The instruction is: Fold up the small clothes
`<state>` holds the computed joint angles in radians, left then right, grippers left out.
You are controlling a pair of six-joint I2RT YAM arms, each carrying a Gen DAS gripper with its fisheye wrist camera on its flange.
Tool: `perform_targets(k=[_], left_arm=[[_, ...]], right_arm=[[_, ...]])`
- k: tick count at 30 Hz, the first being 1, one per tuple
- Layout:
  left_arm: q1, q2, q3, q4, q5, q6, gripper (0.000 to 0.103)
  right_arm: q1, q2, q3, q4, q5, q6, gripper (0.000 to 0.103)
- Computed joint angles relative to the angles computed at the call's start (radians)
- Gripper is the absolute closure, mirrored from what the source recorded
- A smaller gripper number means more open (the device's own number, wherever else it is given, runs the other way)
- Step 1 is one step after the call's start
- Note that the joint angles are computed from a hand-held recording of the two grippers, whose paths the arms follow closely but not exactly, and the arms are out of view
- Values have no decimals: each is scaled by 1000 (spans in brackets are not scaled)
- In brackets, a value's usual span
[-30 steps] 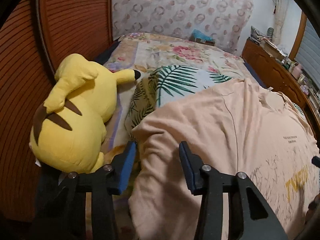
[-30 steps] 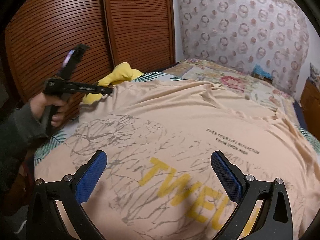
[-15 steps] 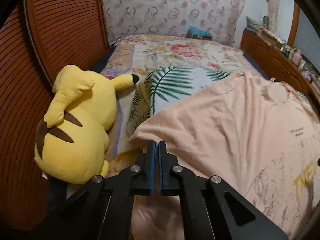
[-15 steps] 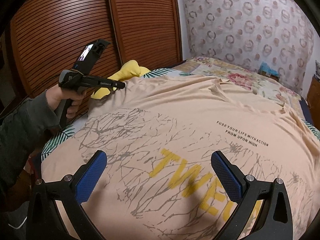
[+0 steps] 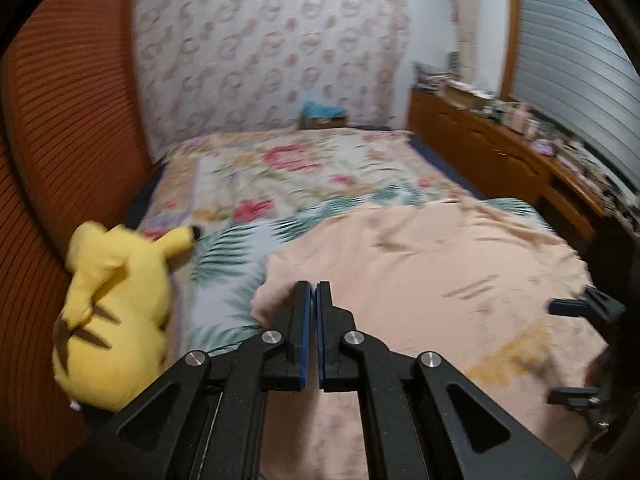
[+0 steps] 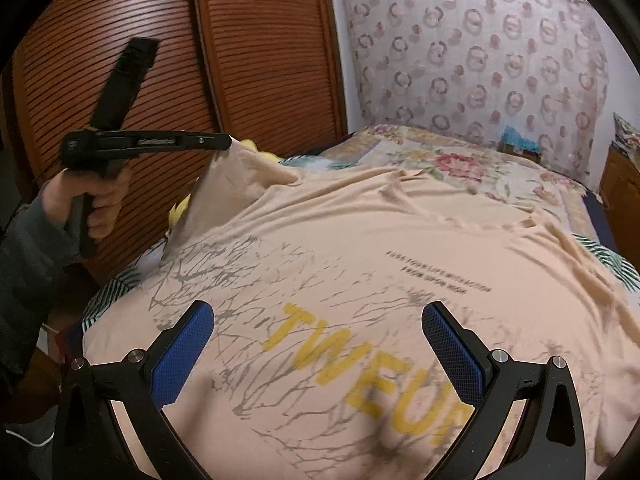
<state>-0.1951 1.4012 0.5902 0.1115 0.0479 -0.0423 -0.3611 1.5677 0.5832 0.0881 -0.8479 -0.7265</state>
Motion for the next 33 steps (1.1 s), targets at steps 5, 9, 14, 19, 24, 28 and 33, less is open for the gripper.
perform_targets(k=[5,9,14,19,24,28,33], left_arm=[[-116,-47,22,-42,-28,-31,91],[-115,-93,-23,-16,-36,-31,67],[-35,-142,-122,30,-11,-26,61],[68,-165,-233,104,62,-20,24],[119,-107,-288,165,73,-17,22],[142,-52,-329,228,64,-14,22],[189,-9,-362,275,81,-15,22]], right_arm=[[-18,19,-25,61,-3,29,0],[2,30,-30,94,23,57,0],[54,19,-16,109,62,100,5],[130,41,44,69,106,87,18],[225,107,157,12,155,100,31],[314,203,298,-70,205,121,47],[414,336,450,-122,276,143,51]])
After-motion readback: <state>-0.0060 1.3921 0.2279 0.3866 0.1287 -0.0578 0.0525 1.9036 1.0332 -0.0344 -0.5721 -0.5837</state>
